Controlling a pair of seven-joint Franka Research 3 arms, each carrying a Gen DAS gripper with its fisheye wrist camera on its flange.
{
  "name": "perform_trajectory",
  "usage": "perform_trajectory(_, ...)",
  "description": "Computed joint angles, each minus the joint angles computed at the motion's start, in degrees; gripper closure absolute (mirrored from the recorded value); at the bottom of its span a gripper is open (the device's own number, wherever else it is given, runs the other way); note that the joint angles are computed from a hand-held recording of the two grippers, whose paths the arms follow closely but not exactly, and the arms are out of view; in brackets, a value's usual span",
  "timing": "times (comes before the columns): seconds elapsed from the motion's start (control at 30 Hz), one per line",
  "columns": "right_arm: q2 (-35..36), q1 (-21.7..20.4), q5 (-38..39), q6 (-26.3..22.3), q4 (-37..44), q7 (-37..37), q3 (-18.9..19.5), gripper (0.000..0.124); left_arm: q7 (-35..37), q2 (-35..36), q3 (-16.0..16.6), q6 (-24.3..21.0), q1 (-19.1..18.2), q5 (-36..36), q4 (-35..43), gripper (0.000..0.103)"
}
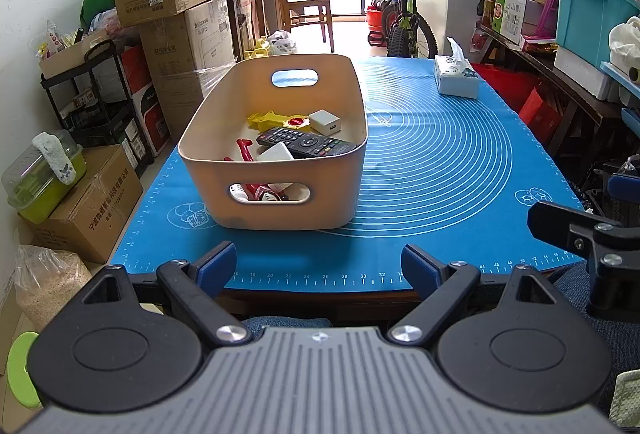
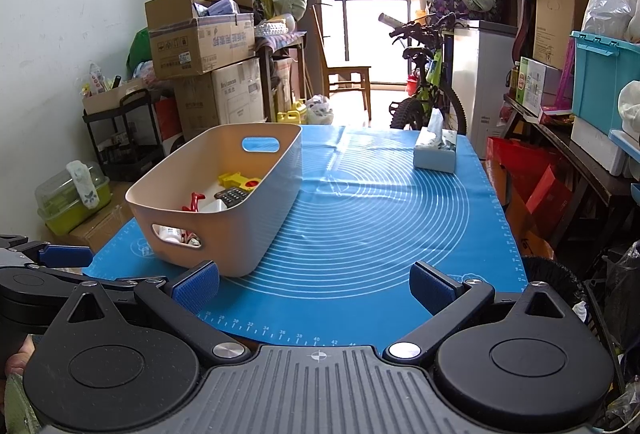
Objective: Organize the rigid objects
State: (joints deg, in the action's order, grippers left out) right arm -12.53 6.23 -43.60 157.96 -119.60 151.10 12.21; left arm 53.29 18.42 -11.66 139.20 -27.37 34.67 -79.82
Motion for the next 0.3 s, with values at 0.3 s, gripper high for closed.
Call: perform_trajectory(0.3, 0.06, 0.09, -0.02, -0.14, 0.1, 0.03, -0.03, 0.024, -0.11, 0.24, 0.07, -0.14, -0.22, 0.18, 0.53, 0.014)
